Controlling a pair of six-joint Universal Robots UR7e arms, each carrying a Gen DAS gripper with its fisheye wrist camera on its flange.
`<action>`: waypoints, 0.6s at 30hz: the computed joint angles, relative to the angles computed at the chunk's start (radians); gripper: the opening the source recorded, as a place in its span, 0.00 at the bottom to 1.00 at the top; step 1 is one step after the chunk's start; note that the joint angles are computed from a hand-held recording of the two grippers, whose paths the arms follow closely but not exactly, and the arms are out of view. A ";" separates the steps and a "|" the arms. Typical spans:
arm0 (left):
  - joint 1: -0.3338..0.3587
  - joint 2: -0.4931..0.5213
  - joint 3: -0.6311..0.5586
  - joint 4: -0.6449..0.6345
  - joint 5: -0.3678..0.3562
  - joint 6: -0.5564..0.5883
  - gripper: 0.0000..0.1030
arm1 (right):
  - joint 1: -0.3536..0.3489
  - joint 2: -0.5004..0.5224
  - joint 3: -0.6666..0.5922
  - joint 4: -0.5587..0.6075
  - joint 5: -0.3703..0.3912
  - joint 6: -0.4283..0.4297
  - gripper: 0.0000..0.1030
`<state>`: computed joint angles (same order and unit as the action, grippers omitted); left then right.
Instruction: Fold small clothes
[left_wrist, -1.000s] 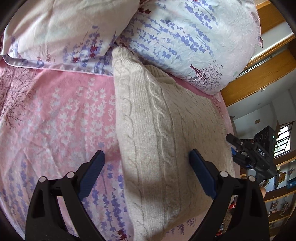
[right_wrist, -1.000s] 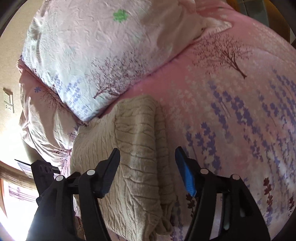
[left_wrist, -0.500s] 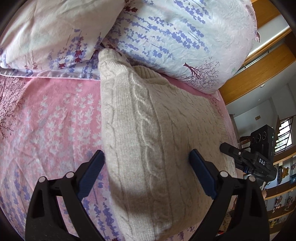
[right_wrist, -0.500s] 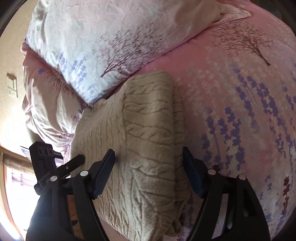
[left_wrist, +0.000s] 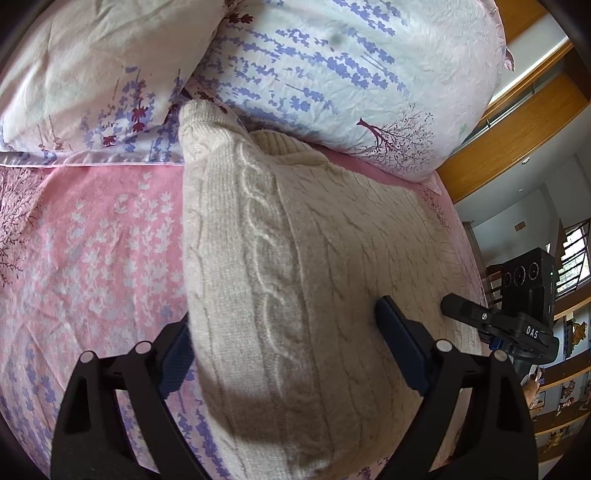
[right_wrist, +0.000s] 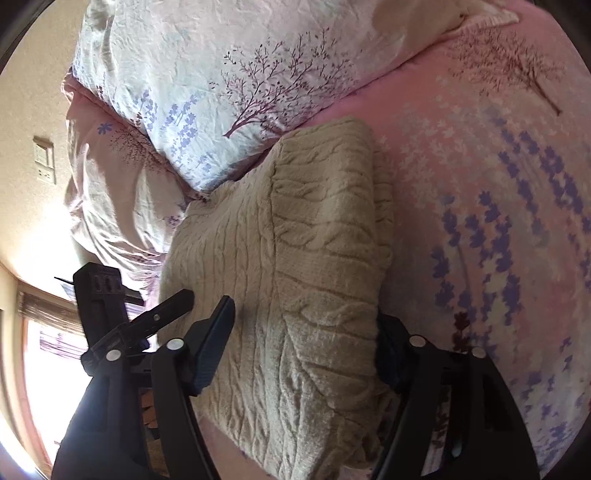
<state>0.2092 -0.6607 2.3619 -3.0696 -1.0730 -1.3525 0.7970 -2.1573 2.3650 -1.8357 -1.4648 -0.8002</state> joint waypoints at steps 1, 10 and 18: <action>-0.001 0.002 0.002 -0.008 0.001 -0.001 0.87 | -0.005 -0.005 0.006 -0.009 0.002 -0.005 0.59; 0.016 0.032 0.005 -0.094 -0.002 -0.007 0.75 | -0.084 0.015 -0.021 0.039 0.057 0.004 0.45; -0.037 -0.003 0.064 -0.144 0.031 -0.039 0.43 | -0.107 -0.066 -0.002 0.090 0.116 -0.083 0.34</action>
